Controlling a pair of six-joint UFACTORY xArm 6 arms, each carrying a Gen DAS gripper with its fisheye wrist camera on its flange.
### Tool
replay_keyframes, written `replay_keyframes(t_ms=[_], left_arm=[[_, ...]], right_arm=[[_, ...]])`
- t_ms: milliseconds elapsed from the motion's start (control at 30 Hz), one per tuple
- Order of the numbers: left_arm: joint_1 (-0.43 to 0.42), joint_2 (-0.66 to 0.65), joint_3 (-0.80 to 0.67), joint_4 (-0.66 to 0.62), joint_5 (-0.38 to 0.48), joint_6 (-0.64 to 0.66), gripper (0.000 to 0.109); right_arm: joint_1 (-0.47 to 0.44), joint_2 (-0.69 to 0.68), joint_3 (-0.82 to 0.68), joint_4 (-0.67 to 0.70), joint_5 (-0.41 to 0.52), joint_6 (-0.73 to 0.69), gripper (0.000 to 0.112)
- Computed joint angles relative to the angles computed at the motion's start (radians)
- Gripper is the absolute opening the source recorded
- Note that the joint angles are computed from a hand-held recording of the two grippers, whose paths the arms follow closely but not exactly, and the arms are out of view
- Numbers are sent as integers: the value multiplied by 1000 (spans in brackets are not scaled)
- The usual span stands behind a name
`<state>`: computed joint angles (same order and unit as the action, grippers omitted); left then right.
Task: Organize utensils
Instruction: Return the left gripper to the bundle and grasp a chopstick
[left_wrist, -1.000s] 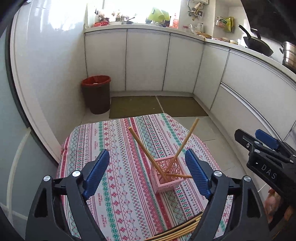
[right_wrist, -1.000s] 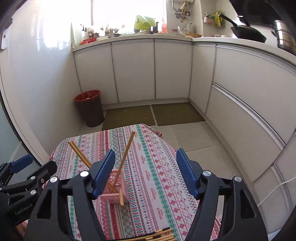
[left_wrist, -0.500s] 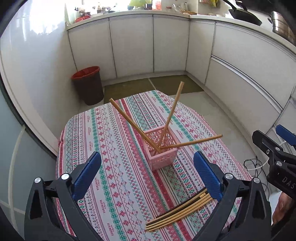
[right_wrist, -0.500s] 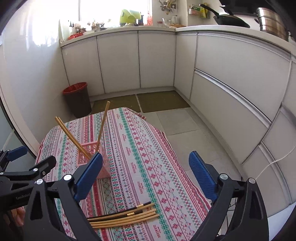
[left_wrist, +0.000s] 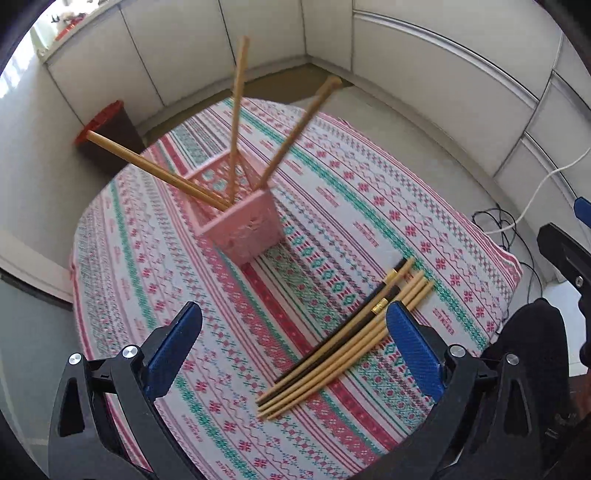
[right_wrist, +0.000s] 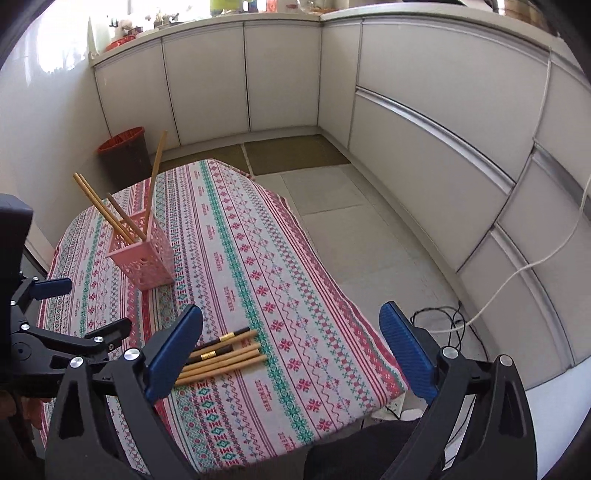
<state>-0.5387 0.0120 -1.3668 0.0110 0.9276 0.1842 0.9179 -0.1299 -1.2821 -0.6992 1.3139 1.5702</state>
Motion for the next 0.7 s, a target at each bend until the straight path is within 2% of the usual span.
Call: replay_keyframes(t_ms=[200, 333, 367, 500, 633, 700], left_arm=[[-31, 173, -160, -86, 164, 11, 96], [-72, 270, -248, -72, 195, -11, 93], [-80, 291, -268, -75, 197, -13, 90], [-109, 359, -358, -109, 256, 35, 47], [-131, 405, -413, -146, 298, 101, 38], [-138, 416, -423, -142, 306, 118, 37]], right_arm=[[0, -134, 145, 105, -55, 81, 94], [10, -189, 182, 112, -41, 97, 94], [5, -201, 191, 117, -45, 102, 94], [-20, -268, 260, 157, -82, 145, 94], [-34, -315, 316, 197, -92, 187, 94], [-42, -328, 333, 209, -100, 195, 94]])
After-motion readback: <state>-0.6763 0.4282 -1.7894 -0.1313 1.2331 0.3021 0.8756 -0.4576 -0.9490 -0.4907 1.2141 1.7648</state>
